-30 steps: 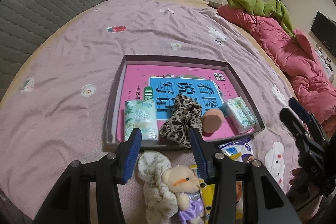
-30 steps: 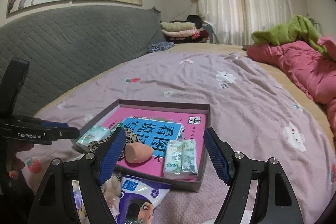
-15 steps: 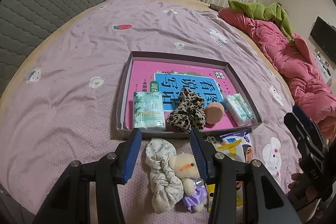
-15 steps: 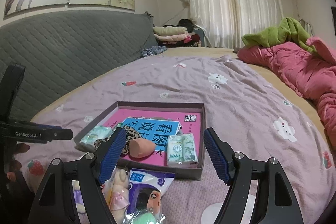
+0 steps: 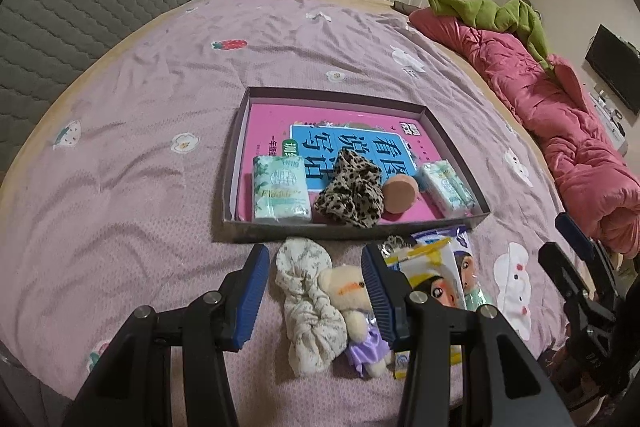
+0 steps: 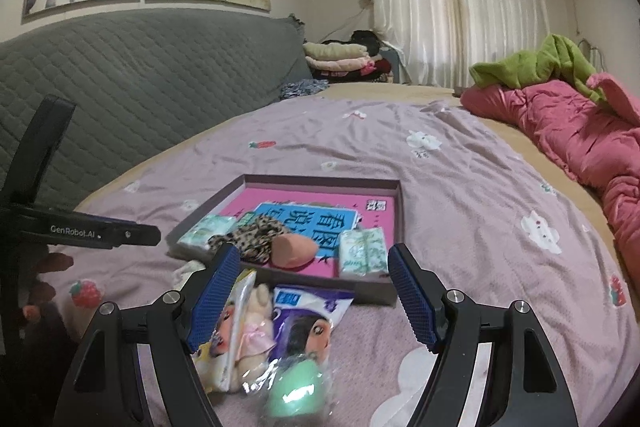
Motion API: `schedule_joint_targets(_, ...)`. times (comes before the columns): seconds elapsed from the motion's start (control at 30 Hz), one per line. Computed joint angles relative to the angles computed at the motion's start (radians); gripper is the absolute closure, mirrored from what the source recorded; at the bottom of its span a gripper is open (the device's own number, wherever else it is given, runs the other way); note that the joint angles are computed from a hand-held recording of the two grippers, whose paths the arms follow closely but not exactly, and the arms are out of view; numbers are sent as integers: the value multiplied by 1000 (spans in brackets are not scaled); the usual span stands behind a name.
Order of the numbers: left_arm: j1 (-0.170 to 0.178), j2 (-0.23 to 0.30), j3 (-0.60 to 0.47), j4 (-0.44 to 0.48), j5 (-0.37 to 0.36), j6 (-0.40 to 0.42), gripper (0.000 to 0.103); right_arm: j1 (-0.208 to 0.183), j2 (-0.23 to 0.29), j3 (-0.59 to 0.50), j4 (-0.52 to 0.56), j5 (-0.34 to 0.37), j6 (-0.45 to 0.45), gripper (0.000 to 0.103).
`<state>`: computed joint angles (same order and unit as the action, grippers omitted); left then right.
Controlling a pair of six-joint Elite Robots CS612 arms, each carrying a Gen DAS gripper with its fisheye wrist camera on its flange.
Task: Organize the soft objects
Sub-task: 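Move both open tools back toward the pile of soft items beside the box, then grasp the teddy bear in purple dress with the left tool while the right tool grasps the bagged green sponge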
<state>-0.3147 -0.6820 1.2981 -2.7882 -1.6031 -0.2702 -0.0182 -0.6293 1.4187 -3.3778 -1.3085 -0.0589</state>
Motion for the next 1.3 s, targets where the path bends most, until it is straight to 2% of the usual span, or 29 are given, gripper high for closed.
schedule_joint_targets(0.23,-4,-21,40,-10,-6,22,55,8,-31,51,35,-33,-27,25)
schedule_joint_targets(0.37,-9,-34,67,-13,-10,33,55,13,-47,80,50,-36,-48,25)
schedule_joint_targets(0.5,-9,-44,87,-6,-48,34,55,18,-59,99,70,-45,-56,25)
schedule_joint_targets(0.6,-16,-53,106,1,-43,48,55,20,-68,112,83,-40,-52,25)
schedule_joint_targets(0.73,-14,-58,123,15,-85,35,55,25,-75,121,101,-51,-73,25)
schedule_joint_targets(1.03,-18,-61,143,61,-120,18,55,31,-82,128,163,-91,-89,25)
schedule_joint_targets(1.3,-11,-42,130,100,-184,-16,55,28,-81,128,200,-86,-90,25)
